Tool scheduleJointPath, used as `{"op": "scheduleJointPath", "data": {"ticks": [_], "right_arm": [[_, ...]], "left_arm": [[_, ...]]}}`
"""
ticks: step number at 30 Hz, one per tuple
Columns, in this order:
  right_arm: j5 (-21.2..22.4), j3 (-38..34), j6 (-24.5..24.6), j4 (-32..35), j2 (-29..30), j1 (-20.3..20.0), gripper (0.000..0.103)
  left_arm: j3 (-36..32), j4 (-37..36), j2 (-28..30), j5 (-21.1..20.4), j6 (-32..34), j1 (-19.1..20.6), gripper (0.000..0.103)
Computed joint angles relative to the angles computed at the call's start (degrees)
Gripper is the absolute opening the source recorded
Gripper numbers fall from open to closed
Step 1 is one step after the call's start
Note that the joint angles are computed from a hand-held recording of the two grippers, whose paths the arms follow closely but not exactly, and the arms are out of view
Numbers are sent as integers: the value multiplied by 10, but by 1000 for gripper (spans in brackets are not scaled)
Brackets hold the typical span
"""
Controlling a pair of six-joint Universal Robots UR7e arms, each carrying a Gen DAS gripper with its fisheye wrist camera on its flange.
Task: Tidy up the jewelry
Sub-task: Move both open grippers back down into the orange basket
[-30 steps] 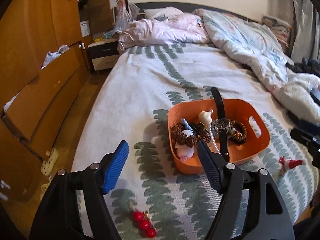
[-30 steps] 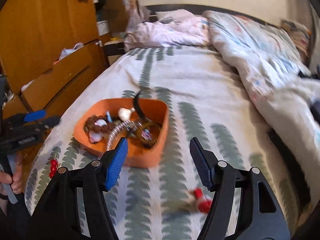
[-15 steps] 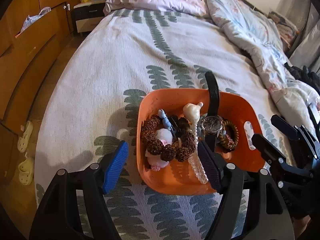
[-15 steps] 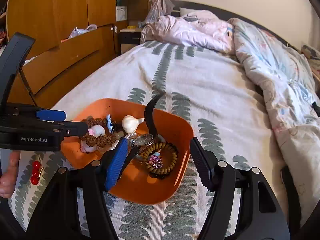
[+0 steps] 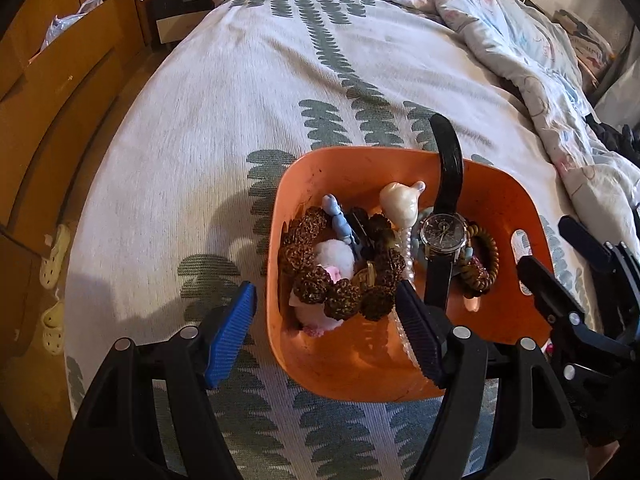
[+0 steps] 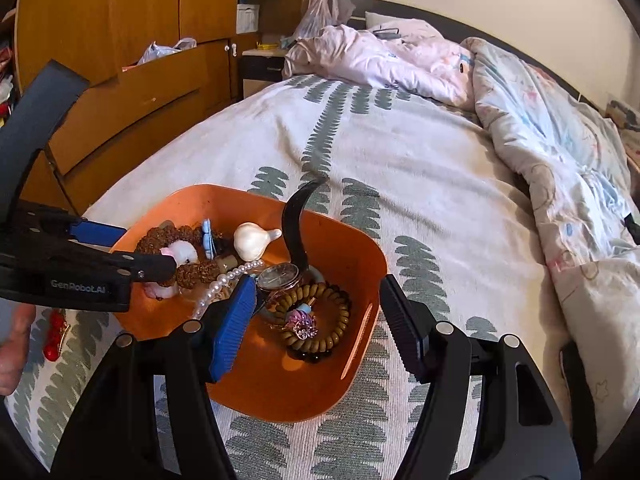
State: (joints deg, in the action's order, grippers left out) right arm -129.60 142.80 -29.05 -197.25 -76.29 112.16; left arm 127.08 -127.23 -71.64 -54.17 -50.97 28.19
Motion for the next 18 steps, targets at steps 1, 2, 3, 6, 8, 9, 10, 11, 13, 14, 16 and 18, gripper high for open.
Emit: {"op": "scheduleJointPath", "data": {"ticks": [1, 2, 3, 6, 8, 9, 10, 11, 13, 14, 16, 18], "right_arm": [[5, 1, -2, -1, -3, -2, 67], [4, 1, -2, -1, -3, -2, 67], [4, 1, -7, -8, 0, -2, 67], [4, -4, -19, -21, 8, -4, 67], [7, -11, -23, -23, 14, -6, 67], [18, -16, -22, -15, 14, -10, 67], [29, -21, -20, -9, 14, -15, 67], [35, -23, -18, -6, 14, -18, 67], [52, -34, -17, 12, 16, -24, 67], [54, -38, -24, 9, 23, -24, 67], [55, -48, -36, 12, 37, -26, 67], [58, -55, -45, 10, 45, -30, 67]], "left_arm": [[-2, -3, 3, -5, 2, 3, 71], [-3, -7, 5, -9, 4, 6, 71], [-4, -9, 8, -12, 6, 7, 71], [-11, -2, 19, -3, 6, 6, 69], [-11, -1, 22, 2, 6, 4, 69], [-11, -2, 21, 3, 6, 4, 69], [-10, -2, 21, 3, 7, 4, 69], [-10, -3, 22, 4, 8, 4, 69], [-9, -5, 23, 6, 11, 4, 69], [-9, -6, 23, 6, 13, 5, 69], [-11, -3, 25, 8, 13, 8, 65], [-11, -10, 23, -1, 19, 16, 64]]}}
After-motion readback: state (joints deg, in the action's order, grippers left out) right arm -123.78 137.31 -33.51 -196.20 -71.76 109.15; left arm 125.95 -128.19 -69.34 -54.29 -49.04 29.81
